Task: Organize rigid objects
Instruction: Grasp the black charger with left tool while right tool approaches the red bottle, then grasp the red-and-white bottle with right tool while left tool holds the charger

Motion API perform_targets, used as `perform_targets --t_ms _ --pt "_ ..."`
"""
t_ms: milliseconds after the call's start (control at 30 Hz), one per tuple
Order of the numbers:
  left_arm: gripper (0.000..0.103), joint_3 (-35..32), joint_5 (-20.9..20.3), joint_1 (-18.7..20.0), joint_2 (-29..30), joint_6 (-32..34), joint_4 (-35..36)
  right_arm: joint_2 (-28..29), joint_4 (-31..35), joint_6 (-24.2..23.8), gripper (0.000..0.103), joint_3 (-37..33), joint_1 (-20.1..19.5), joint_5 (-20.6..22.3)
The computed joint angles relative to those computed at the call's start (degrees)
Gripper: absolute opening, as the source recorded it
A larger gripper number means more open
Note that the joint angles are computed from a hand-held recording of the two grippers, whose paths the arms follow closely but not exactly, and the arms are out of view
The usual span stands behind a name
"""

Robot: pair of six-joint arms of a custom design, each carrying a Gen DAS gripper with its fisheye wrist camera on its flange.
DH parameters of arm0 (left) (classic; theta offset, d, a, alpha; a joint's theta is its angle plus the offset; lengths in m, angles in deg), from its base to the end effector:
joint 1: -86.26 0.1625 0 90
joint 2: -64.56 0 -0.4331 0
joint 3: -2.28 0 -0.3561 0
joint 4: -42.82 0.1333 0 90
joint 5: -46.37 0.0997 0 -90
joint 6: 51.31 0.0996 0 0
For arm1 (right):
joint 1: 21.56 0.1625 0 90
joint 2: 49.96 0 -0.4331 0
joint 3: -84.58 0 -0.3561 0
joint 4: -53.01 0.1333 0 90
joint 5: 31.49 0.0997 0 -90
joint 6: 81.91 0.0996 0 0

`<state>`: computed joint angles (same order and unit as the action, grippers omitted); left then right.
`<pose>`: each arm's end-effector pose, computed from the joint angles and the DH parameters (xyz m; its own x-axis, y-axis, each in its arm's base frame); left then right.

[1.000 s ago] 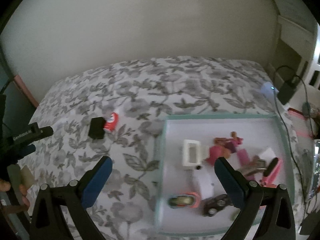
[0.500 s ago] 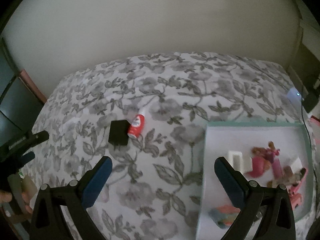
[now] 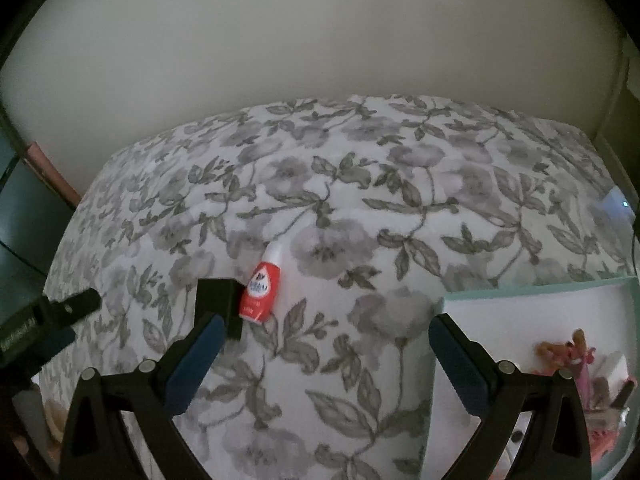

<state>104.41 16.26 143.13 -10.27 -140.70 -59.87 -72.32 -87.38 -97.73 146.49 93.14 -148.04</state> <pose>-0.0969 -0.5501 0.3437 -0.5320 -0.8054 -0.2611 -0.2952 0.4655 -0.8344 0.4107 -0.6804 0.0318 -0.7038 -0.5294 0.4736 -0.6260 0.7774 -0.0613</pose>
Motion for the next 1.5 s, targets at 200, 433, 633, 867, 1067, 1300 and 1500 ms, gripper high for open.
perform_targets --t_ms 200,433,633,867,1067,1300,1500 --pt "0.094 -3.1 -2.8 2.6 4.3 6.9 -3.8 2.8 1.7 0.5 0.103 -3.9 -0.6 -0.9" --pt "0.094 -5.3 -4.5 4.4 7.6 13.3 -8.5 4.9 2.1 -0.1 0.103 -8.0 -1.3 -1.5" --pt "0.093 -5.8 -5.8 5.0 9.7 19.3 -13.8 5.1 3.2 0.7 0.103 -9.1 -1.6 -0.6" --pt "0.071 -6.0 -7.9 5.6 11.9 25.0 -19.1 4.5 3.9 1.6 0.103 -8.9 -1.6 0.3" --pt "0.049 -6.7 -8.9 5.9 13.3 28.1 -21.0 4.4 4.7 1.9 0.103 -9.0 -1.8 0.8" --pt "0.044 -7.5 -7.6 5.9 14.2 29.3 -20.8 4.5 5.2 2.1 0.103 -9.1 -1.8 1.0" --pt "0.043 -8.4 -4.7 6.0 13.6 24.7 -13.6 4.7 5.5 1.6 0.103 -9.2 -1.9 0.9"
